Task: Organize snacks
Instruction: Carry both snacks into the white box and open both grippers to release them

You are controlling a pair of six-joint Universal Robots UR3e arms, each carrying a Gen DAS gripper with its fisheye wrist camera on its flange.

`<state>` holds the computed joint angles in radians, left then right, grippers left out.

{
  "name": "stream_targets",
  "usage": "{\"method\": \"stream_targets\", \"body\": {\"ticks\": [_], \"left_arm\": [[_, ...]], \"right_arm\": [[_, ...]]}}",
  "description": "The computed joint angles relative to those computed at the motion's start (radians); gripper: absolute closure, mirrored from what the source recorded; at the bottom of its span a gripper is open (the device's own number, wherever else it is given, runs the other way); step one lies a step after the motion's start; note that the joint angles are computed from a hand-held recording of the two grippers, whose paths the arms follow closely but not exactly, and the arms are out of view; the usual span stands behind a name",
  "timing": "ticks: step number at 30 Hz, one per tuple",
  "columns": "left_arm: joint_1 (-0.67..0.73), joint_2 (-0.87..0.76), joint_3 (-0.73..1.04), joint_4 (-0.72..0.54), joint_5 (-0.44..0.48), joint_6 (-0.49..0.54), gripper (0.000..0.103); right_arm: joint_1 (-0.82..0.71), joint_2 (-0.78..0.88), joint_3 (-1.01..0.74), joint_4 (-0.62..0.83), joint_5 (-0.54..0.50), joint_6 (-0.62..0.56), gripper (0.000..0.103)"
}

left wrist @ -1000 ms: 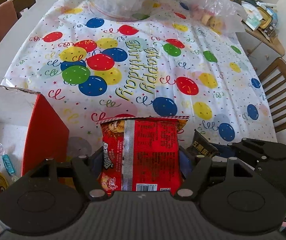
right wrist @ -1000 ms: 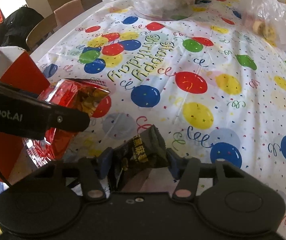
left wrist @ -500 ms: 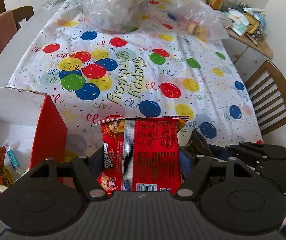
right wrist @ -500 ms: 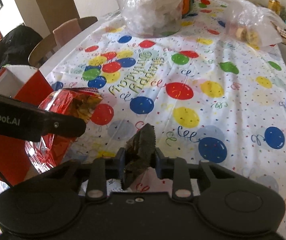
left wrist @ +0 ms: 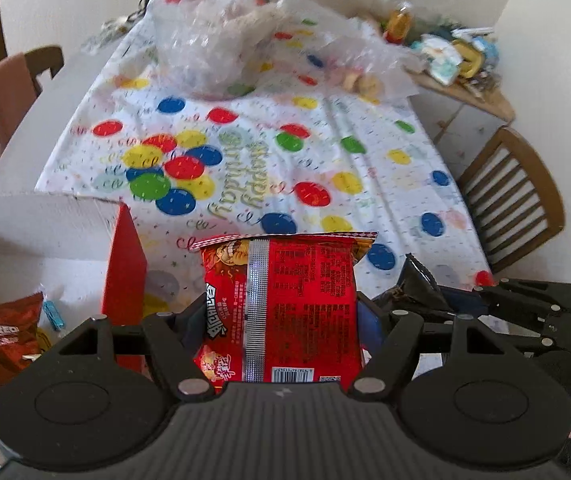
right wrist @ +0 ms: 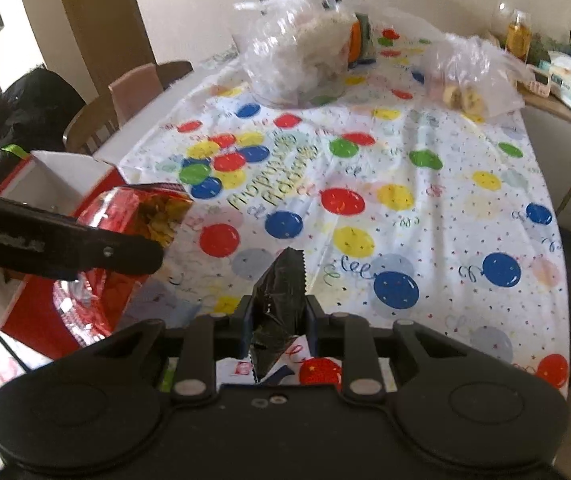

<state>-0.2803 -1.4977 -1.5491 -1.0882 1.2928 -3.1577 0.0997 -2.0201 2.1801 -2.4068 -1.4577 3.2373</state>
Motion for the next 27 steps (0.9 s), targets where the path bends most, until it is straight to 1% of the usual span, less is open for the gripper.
{"method": "stream_targets", "body": {"ticks": [6,12,16,20,24,27], "left_arm": [[0.08,0.139,-0.027,-0.08,-0.051,0.099,0.03],[0.239,0.272,-0.033,-0.226,-0.123,0.24,0.03],[0.383,0.343,-0.026,-0.334,-0.194,0.349,0.03],[0.557,0.401,-0.005,-0.471,-0.263,0.491,0.03],[0.738,0.436,0.026,-0.613,-0.328,0.651,0.03],[0.852,0.442,0.045,-0.689,-0.357,0.753,0.03]], "right_arm": [[0.095,-0.054,-0.103,0.092,-0.051,0.063,0.079],[0.241,-0.004,-0.223,0.111,-0.141,0.156,0.079],[0.352,0.086,-0.31,0.091,-0.211,0.221,0.079],[0.452,0.195,-0.406,0.073,-0.278,0.279,0.079],[0.524,0.314,-0.511,0.058,-0.318,0.316,0.079],[0.566,0.411,-0.598,0.052,-0.338,0.337,0.079]]}}
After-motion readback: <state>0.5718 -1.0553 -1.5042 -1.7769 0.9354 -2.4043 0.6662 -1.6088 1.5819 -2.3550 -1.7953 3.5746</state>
